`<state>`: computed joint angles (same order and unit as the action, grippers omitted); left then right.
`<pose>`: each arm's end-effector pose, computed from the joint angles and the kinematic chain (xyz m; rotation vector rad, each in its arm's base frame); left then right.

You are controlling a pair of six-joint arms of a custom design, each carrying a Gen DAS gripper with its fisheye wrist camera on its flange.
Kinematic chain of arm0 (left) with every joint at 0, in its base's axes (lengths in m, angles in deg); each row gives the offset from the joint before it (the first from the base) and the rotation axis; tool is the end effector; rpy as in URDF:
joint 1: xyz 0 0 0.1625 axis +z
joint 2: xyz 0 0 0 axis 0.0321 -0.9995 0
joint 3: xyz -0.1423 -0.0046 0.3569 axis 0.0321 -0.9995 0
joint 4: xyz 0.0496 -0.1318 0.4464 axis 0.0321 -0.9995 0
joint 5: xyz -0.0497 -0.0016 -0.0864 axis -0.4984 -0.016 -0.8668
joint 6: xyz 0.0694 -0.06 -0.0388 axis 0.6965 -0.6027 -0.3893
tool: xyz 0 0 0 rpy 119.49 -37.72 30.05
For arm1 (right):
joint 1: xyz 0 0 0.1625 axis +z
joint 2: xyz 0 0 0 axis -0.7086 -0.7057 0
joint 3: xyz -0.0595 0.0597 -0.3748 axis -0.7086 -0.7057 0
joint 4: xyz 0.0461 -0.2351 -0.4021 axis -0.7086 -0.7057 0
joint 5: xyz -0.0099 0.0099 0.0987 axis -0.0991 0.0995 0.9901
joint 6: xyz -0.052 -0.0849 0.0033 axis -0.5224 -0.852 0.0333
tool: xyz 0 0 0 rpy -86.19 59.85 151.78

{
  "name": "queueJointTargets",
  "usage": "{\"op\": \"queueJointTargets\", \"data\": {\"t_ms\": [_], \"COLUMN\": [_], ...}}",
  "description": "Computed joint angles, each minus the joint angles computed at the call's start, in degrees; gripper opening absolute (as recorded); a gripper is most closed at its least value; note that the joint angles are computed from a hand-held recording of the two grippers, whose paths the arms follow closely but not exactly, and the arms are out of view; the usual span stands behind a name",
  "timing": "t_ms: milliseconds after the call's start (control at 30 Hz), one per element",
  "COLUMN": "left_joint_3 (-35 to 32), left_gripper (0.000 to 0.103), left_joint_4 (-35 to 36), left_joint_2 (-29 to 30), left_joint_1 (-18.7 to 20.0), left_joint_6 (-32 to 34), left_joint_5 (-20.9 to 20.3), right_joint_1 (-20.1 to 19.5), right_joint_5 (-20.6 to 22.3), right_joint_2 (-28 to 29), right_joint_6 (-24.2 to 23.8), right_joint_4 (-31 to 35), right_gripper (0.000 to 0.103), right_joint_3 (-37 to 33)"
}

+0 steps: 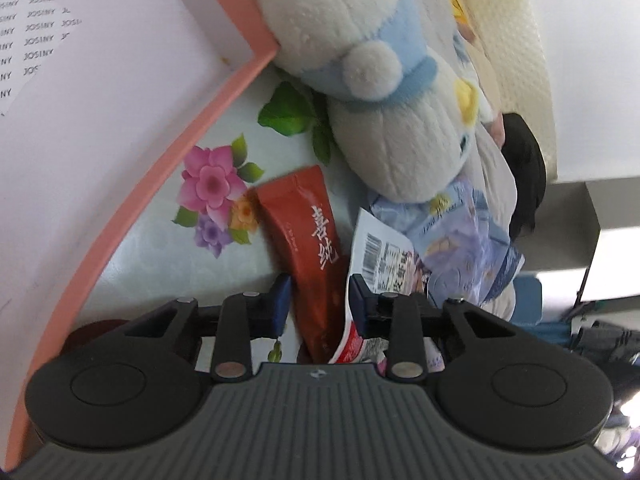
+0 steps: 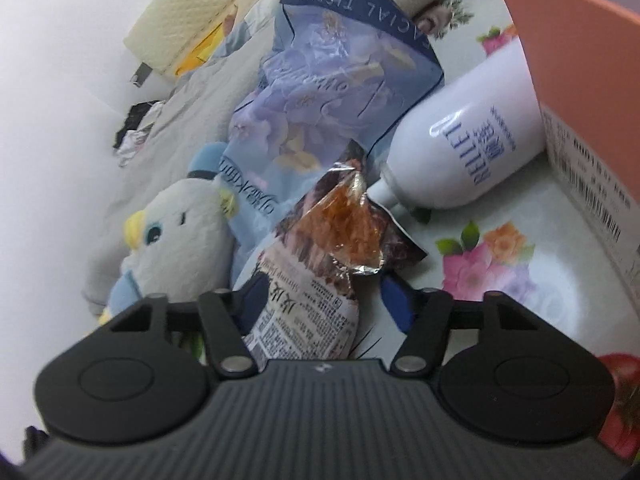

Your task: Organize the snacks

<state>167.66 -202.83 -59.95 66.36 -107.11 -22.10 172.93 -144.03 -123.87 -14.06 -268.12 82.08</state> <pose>0.0247 -0.3737 0.3509 0.7242 -2.7819 0.9859 0.3662 -0.3595 -0.0031 -0.2831 -2.6634 1.2000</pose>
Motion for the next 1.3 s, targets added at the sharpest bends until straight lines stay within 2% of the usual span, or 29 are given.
{"op": "queueJointTargets", "data": {"t_ms": [33, 67, 267, 433, 600, 800, 867, 933, 967, 1100, 1300], "left_joint_3": [-0.13, -0.27, -0.81, -1.5, -2.05, -3.36, -4.23, -4.88, -5.29, -5.97, -6.8], "left_gripper": [0.038, 0.037, 0.037, 0.03, 0.027, 0.027, 0.027, 0.027, 0.027, 0.027, 0.027], "left_joint_4": [0.2, 0.39, 1.34, 3.82, 4.8, 6.76, 7.86, 8.46, 8.4, 7.27, 7.57], "left_joint_2": [0.05, 0.16, 0.67, 1.19, 2.09, 3.29, 4.27, 5.17, 5.85, 7.23, 8.8], "left_joint_1": [-0.11, -0.33, -1.59, -4.18, -4.97, -5.71, -6.15, -6.34, -6.17, -4.97, -5.71], "left_joint_6": [-0.16, -0.33, -1.47, -2.79, -2.53, -0.69, -0.43, -0.74, -0.22, 0.38, 2.3], "left_joint_5": [0.31, 0.73, 3.03, 7.57, 8.95, 9.58, 10.23, 10.55, 10.36, 9.56, 11.55], "right_joint_1": [-0.01, -0.11, 1.62, 3.1, 5.2, 3.35, 2.96, 3.8, 4.09, 4.68, 5.39], "right_joint_5": [-0.51, -0.51, -4.63, -8.1, -12.61, -7.45, -5.9, -6.71, -6.9, -6.34, -5.95], "right_joint_2": [0.22, 0.39, 0.32, -0.86, -0.64, -2.8, -2.73, -1.96, -2.07, -2.57, -2.73], "right_joint_6": [0.54, 0.7, -1.44, -2.56, -8.57, -10.38, -11.93, -16.08, -16.71, -18.02, -19.21], "right_joint_4": [0.56, 1.15, 5.3, 9.95, 14.34, 21.84, 22.56, 21.8, 22.43, 23.09, 23.63], "right_gripper": [0.042, 0.03, 0.021, 0.019, 0.018, 0.018, 0.017, 0.017, 0.017, 0.017, 0.017], "right_joint_3": [-0.32, -0.57, -2.03, -2.11, -3.99, -3.69, -3.23, -3.03, -2.93, -2.12, -1.4]}}
